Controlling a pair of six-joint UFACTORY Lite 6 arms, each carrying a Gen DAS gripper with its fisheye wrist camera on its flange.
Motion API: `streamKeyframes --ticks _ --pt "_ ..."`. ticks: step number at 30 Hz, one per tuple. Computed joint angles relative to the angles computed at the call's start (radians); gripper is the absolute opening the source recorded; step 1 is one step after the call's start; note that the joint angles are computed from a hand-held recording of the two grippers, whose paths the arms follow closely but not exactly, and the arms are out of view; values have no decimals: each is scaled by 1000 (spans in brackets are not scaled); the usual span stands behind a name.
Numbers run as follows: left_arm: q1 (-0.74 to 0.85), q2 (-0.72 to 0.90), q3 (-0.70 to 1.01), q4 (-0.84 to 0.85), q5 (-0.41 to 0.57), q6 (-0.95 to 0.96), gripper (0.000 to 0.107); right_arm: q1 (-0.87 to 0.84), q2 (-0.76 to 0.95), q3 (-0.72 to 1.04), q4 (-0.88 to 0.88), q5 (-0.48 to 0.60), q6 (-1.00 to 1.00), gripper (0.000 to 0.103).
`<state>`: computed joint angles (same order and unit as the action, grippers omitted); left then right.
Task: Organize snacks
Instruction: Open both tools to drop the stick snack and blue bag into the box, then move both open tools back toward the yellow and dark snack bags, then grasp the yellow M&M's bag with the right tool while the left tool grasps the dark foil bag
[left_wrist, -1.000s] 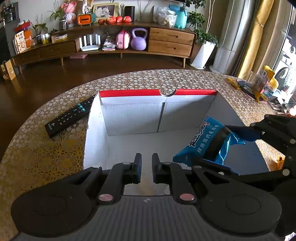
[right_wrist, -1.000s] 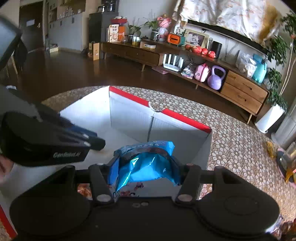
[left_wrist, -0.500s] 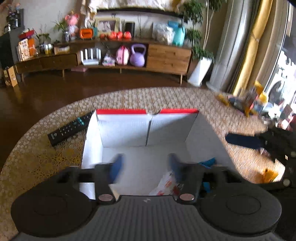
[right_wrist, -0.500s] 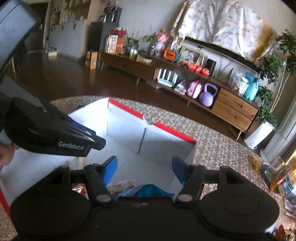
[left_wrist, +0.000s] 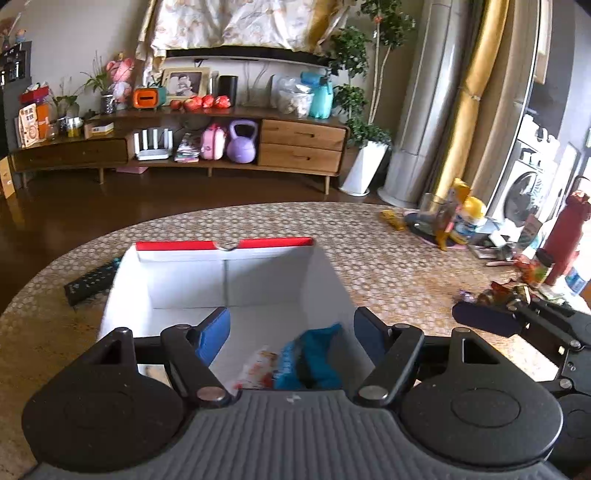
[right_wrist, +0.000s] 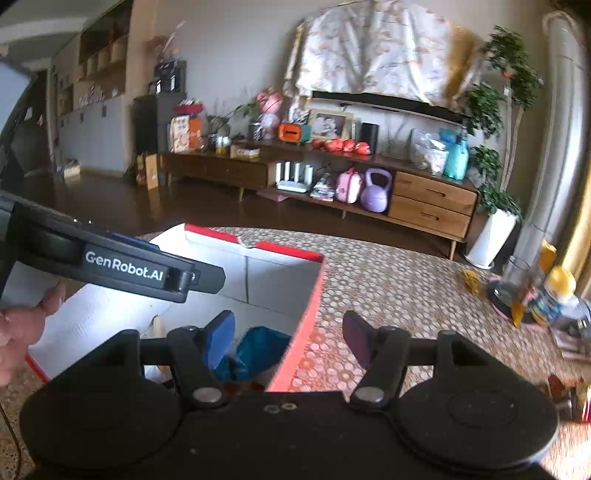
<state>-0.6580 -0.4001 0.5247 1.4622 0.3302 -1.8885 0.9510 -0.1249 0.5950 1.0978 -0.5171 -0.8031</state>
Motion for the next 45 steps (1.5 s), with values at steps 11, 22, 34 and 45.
streamKeyframes --ticks 11,22,34,45 --pt "-251 52 9 121 157 -245 74 -47 -227 -265 -11 -73 120 64" --pt "-388 183 84 166 228 -322 74 -308 -349 -487 -247 -23 356 63" --pt "-464 328 186 192 252 -336 74 -617 -218 -528 -740 -49 725 62" --pt "-468 497 341 179 220 -297 74 -795 186 -394 -1030 -232 916 51"
